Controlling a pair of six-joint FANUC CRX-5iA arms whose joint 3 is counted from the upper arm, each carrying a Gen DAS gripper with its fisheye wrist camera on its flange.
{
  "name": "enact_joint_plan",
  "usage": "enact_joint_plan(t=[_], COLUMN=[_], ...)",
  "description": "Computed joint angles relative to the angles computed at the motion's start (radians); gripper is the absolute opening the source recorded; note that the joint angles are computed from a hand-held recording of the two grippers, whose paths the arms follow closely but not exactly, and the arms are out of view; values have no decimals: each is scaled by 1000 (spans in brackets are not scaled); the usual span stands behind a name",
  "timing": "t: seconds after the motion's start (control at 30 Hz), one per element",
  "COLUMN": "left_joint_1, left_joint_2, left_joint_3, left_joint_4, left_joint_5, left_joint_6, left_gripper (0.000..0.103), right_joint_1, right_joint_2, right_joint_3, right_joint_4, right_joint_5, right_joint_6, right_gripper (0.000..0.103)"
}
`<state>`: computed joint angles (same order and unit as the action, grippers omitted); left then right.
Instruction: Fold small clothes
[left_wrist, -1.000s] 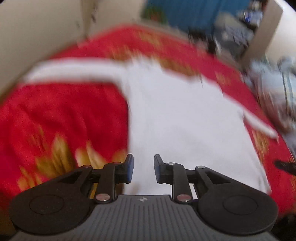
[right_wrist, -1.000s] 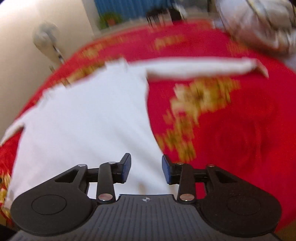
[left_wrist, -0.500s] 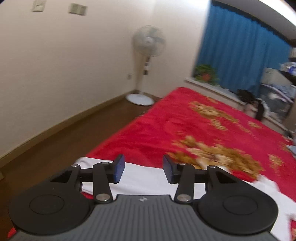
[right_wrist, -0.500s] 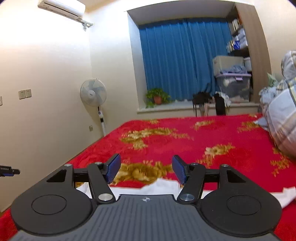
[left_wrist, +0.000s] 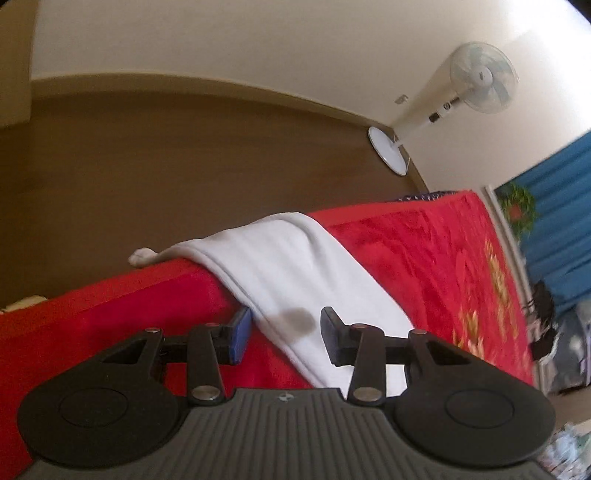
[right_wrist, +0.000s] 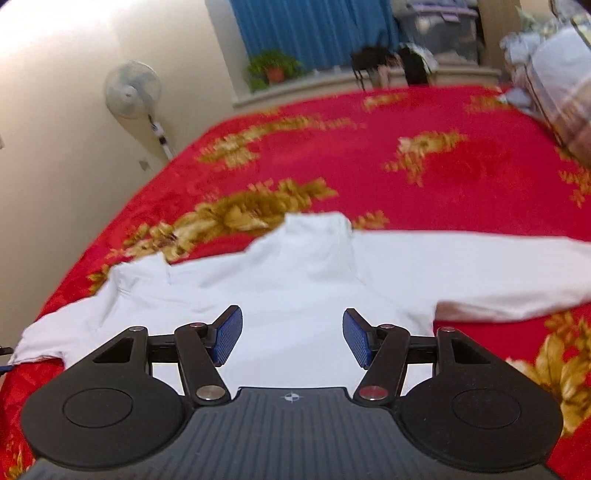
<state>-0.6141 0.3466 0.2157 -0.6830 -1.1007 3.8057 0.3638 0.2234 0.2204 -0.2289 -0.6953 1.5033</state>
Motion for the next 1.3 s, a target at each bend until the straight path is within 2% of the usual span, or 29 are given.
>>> enact_joint_plan(t=[0.17, 0.27, 0.33, 0.43, 0.5, 0.57, 0.63, 0.7, 0.77, 0.8, 0.83, 0.87, 0.9, 0.93, 0.97, 1.0, 1.03, 1.1, 1.2, 1.23, 1.3], left_joint_1=[6, 6, -3, -33, -68, -122, -187, -260, -316, -320, -308, -284, -259, -237, -221, -216, -214, -208, -209, -210, -203], left_joint_2=[5, 15, 25, 72, 129, 209, 291, 376, 454, 467, 472, 478, 495, 529, 579, 618, 631, 608, 561, 556, 611], left_joint_3=[-11, 5, 22, 121, 241, 406, 567, 721, 852, 879, 892, 896, 906, 943, 1014, 1077, 1098, 1064, 1022, 1033, 1180], left_joint_4=[-15, -7, -11, -55, -120, -235, -373, -513, -582, -546, -458, -327, -196, -65, 37, 87, 97, 65, -18, -32, -17], left_joint_5=[-25, -70, -111, -247, -369, -493, -549, -521, -396, -289, -158, -27, 64, 102, 88, 42, 11, -23, -131, -191, -375], left_joint_6=[74, 94, 99, 16, -96, -257, -432, -624, -800, -866, -938, -1025, -1122, -1235, -1341, -1406, -1420, -1353, -1174, -1128, -1129], left_gripper=[41, 24, 5, 4, 4, 4, 3, 3, 4, 4, 7, 15, 27, 28, 28, 28, 28, 28, 28, 28, 29], right_joint_1=[4, 19, 26, 29, 35, 41, 45, 48, 51, 52, 54, 54, 54, 55, 55, 55, 54, 49, 40, 35, 18], right_joint_2=[5, 16, 22, 25, 23, 21, 20, 19, 18, 18, 19, 20, 21, 23, 24, 26, 28, 32, 42, 46, 58], right_joint_3=[-9, -17, -19, -19, -27, -36, -42, -44, -49, -50, -51, -52, -52, -51, -51, -50, -47, -40, -21, -12, 14], right_joint_4=[-5, 55, 82, 97, 112, 134, 148, 156, 165, 168, 173, 175, 175, 176, 177, 178, 176, 168, 140, 121, 62], right_joint_5=[-19, -34, -50, -71, -69, -64, -66, -69, -68, -68, -68, -68, -69, -71, -73, -75, -78, -85, -104, -114, -138], right_joint_6=[3, -14, -29, -31, -33, -45, -54, -57, -57, -58, -62, -65, -68, -70, -71, -72, -73, -73, -66, -61, -48], right_gripper=[62, 62, 62, 62, 62, 62, 62, 62, 62, 62, 62, 62, 62, 62, 62, 62, 62, 62, 62, 62, 62])
